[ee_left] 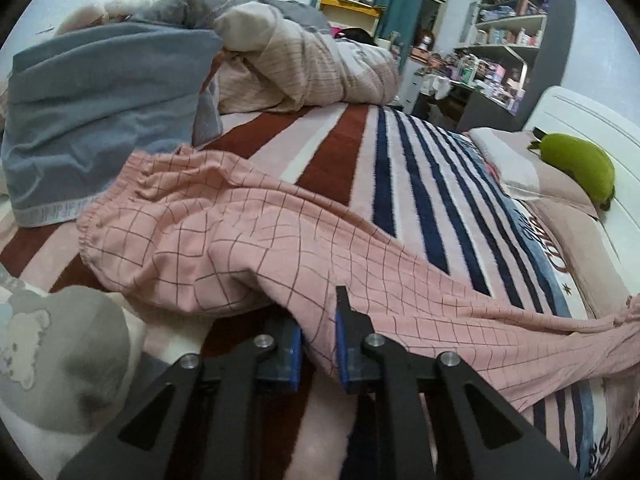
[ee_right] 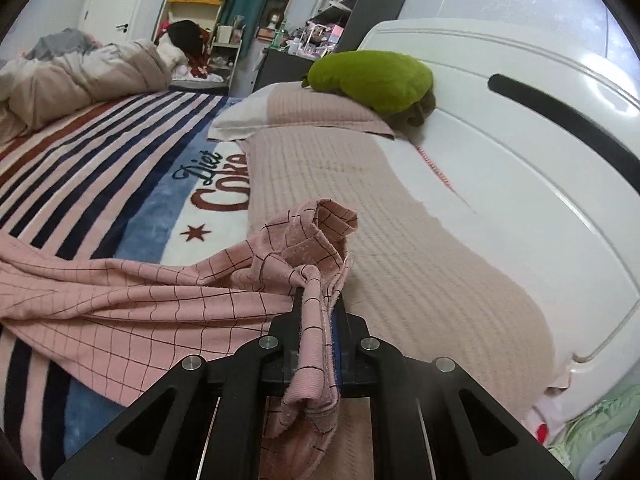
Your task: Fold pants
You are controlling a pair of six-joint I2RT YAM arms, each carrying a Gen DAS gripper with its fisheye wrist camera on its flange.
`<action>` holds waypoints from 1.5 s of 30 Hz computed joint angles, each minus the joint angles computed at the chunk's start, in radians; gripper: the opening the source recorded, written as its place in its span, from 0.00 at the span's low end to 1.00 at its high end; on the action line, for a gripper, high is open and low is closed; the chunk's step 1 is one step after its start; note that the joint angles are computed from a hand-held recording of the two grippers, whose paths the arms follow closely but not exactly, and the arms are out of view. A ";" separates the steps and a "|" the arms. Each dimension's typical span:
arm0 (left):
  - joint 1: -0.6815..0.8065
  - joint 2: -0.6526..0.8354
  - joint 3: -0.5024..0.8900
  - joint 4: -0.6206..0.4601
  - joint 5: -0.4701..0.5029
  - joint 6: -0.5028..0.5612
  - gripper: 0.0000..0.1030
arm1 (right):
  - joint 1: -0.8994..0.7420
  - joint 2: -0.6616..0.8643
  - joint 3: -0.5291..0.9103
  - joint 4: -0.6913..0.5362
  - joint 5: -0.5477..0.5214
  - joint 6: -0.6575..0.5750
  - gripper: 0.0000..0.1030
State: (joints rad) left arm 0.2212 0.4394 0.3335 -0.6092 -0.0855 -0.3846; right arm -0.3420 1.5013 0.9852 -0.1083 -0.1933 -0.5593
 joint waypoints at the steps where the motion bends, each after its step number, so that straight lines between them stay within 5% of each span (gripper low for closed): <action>1: -0.012 -0.004 0.005 -0.013 0.006 0.000 0.11 | -0.014 -0.005 0.009 -0.019 -0.007 -0.001 0.03; 5: -0.118 0.042 0.008 -0.023 -0.047 -0.027 0.14 | -0.059 0.006 0.041 -0.075 0.007 -0.029 0.04; 7: -0.147 0.100 0.004 -0.015 -0.083 -0.028 0.28 | -0.064 0.051 0.068 -0.129 0.020 -0.055 0.05; 9: -0.178 0.116 0.012 -0.043 -0.148 -0.036 0.41 | -0.065 0.085 0.088 -0.177 0.022 -0.076 0.14; 11: -0.214 0.056 0.026 -0.113 -0.212 -0.037 0.49 | -0.075 0.052 0.059 -0.144 0.019 -0.067 0.37; 13: -0.306 0.003 0.060 -0.211 -0.327 -0.085 0.60 | -0.083 0.001 0.029 -0.116 0.014 -0.082 0.46; 17: -0.539 -0.027 0.139 -0.325 -0.444 -0.199 0.61 | -0.065 -0.099 0.009 -0.202 -0.093 -0.215 0.47; 20: -0.691 0.017 0.145 -0.263 -0.437 -0.228 0.63 | 0.029 -0.137 -0.039 -0.243 -0.075 -0.352 0.54; 22: -0.762 0.090 0.137 -0.196 -0.436 -0.243 0.63 | 0.111 -0.102 -0.042 -0.305 -0.004 -0.461 0.59; 27: -0.801 0.181 0.105 -0.071 -0.369 -0.251 0.63 | 0.228 -0.004 -0.143 -0.126 0.202 -0.631 0.59; 30: -0.797 0.190 0.085 -0.044 -0.354 -0.253 0.63 | 0.208 0.078 -0.079 -0.142 0.211 -0.634 0.51; 32: -0.795 0.187 0.076 -0.044 -0.350 -0.261 0.63 | 0.185 0.077 -0.060 -0.161 0.188 -0.631 0.00; 40: -0.833 0.202 0.068 -0.033 -0.368 -0.301 0.63 | 0.039 -0.062 -0.048 -0.343 -0.028 -0.574 0.00; 45: -0.863 0.222 0.075 0.001 -0.372 -0.313 0.63 | 0.004 -0.089 -0.080 -0.326 -0.018 -0.626 0.02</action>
State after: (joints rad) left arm -0.6416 0.6611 0.4086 -0.6083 -0.4579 -0.6976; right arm -0.3381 1.4121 0.9052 -0.4344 -0.2115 -1.1853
